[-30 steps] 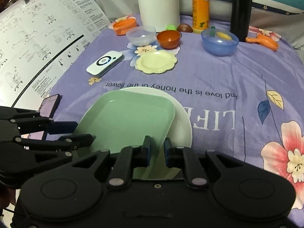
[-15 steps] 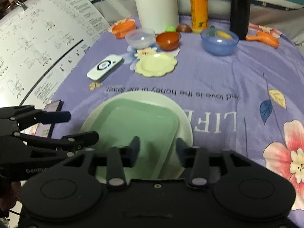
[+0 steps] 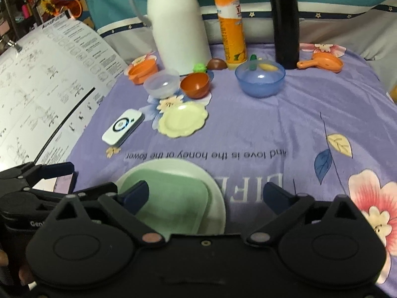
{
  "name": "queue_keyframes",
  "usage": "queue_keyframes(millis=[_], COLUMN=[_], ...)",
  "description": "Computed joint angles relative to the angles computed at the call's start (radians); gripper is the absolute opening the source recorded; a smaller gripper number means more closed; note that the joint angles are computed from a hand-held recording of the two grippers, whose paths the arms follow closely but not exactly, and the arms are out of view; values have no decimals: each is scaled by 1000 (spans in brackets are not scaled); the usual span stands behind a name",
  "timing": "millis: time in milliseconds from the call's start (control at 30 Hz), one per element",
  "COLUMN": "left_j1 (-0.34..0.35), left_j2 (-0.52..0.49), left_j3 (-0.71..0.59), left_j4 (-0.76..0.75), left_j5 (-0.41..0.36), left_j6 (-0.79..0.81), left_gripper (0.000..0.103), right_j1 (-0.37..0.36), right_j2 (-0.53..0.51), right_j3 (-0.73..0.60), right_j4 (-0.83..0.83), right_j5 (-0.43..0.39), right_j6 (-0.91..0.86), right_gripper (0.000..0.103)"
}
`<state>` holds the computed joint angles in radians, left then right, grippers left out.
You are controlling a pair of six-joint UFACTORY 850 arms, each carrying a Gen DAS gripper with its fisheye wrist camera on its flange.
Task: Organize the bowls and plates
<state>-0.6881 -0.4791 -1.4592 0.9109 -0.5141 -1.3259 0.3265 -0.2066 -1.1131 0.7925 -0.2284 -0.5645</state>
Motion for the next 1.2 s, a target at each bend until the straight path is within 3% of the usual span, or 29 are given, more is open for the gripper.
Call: queue_keyframes(millis=[267, 367, 533, 867, 1100, 1200], left_j1=[63, 71, 79, 93, 106, 115], left_j2=[-48, -67, -131, -261, -314, -322], left_j3=[-73, -96, -189, -364, -431, -438], left_j4=[-134, -109, -219, -300, -367, -429], left_j5=[74, 95, 72, -14, -24, 6], left_j6=[159, 154, 311, 448, 524, 583], left_gripper=[103, 103, 103, 103, 102, 94], right_j1=[-7, -10, -20, -17, -9, -9], right_j2=[-60, -100, -173, -323, -394, -422], right_j3=[-86, -140, -226, -417, -507, -544], right_j4=[-118, -226, -256, -400, -406, -386], right_j5=[2, -18, -61, -155, -184, -205], right_j6=[132, 254, 333, 529, 526, 518], right_gripper=[103, 103, 103, 103, 100, 95])
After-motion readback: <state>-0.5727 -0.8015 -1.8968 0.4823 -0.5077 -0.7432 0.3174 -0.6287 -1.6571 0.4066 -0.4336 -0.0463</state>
